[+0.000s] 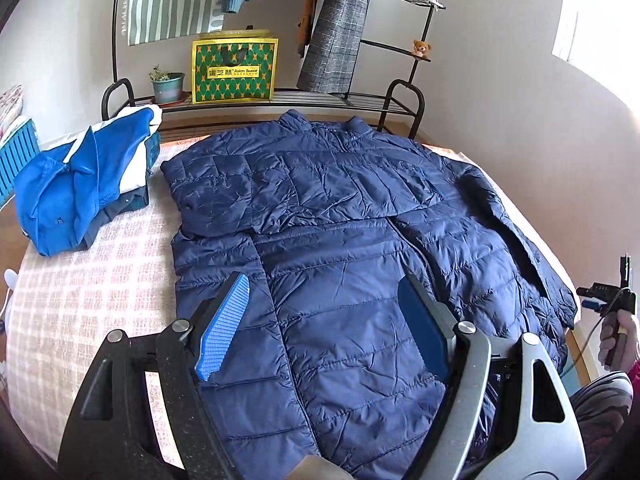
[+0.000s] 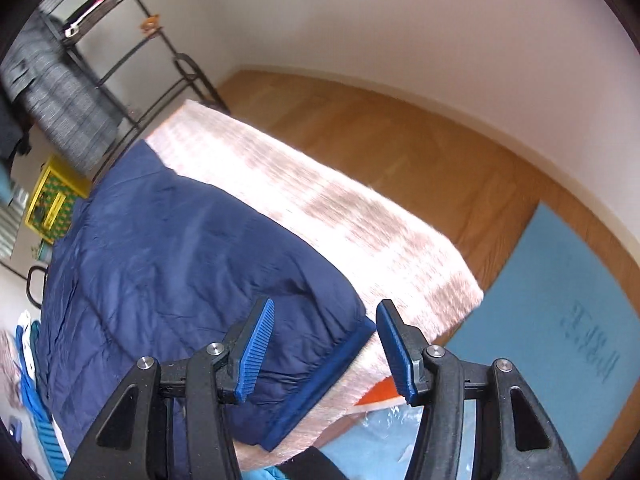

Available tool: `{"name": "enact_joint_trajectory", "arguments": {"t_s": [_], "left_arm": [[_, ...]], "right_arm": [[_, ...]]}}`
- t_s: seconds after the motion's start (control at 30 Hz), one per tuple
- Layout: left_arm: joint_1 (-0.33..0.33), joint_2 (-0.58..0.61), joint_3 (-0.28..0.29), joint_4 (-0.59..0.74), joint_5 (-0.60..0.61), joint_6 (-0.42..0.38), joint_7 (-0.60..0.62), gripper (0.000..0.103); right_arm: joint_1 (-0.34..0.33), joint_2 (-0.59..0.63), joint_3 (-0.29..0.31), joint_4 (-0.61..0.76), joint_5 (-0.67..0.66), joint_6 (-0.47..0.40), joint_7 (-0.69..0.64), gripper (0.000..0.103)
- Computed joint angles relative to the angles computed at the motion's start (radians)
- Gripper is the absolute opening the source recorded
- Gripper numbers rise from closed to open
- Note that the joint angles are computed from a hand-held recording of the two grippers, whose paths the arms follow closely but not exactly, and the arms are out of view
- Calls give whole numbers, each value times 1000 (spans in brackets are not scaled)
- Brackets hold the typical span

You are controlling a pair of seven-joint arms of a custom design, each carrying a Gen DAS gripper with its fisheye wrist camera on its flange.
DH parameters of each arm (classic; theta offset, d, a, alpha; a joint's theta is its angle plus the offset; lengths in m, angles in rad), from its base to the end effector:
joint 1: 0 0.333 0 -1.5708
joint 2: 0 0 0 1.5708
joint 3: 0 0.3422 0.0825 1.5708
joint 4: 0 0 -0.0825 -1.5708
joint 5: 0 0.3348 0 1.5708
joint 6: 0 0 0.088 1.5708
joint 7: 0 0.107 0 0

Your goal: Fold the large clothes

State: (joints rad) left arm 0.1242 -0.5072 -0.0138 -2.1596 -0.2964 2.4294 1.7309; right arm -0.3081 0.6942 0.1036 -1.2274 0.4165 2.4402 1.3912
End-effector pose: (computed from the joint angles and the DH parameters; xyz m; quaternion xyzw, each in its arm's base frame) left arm 0.3821 0.0395 0.7126 -0.6793 0.6176 -0.3290 0.2208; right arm 0.7330 -0.1781 0.4582 -0.5561 0.7674 -0.0970 0.3040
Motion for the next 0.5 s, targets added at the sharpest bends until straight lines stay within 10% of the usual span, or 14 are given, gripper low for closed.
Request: {"name": "enact_joint_trajectory", "arguments": {"t_s": [0.2, 0.37, 0.5], "left_arm": [[4, 6, 1, 3, 5, -3, -2, 79], [7, 22, 4, 9, 5, 7, 2, 79], [13, 52, 9, 32, 8, 25, 7, 79]], "right_arm": [[0, 28, 7, 23, 6, -24, -9, 45], [8, 38, 11, 47, -9, -44, -29, 0], [14, -4, 21, 9, 7, 15, -53, 0]]}}
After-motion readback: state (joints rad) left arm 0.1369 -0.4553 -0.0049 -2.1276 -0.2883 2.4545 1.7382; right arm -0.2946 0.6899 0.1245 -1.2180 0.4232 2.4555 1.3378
